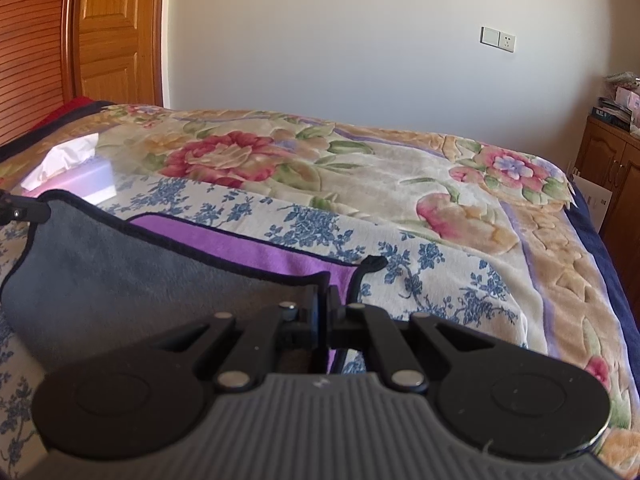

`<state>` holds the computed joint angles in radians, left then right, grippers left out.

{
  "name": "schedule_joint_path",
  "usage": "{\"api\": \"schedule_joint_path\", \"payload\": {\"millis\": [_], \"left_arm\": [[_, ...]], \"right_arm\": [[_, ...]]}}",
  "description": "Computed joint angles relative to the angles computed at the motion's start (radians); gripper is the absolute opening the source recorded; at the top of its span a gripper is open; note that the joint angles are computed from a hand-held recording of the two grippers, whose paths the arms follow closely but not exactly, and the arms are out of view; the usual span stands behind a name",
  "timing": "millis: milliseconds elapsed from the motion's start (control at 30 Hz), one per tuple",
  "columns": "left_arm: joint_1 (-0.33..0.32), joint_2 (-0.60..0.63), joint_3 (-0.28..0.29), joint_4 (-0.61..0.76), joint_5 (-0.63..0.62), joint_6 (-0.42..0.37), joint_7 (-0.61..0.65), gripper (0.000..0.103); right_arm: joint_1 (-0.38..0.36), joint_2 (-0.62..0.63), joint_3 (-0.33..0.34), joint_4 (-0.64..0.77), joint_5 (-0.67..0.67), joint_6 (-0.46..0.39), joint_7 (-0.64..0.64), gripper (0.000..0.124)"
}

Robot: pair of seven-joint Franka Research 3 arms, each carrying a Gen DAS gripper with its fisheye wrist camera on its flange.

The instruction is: Fold towel

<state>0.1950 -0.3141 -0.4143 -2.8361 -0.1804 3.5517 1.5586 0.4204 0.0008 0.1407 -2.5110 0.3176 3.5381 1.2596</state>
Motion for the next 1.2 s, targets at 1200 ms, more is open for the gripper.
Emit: {"api": "schedule_joint_path", "payload": {"millis": [1200], "left_arm": [[-0.191, 0.229, 0.129, 0.183, -0.337, 0.051, 0.340, 0.005]], "right_arm": [[0.080, 0.164, -0.049, 0.189, 0.254, -0.013, -0.285, 0.004]]}}
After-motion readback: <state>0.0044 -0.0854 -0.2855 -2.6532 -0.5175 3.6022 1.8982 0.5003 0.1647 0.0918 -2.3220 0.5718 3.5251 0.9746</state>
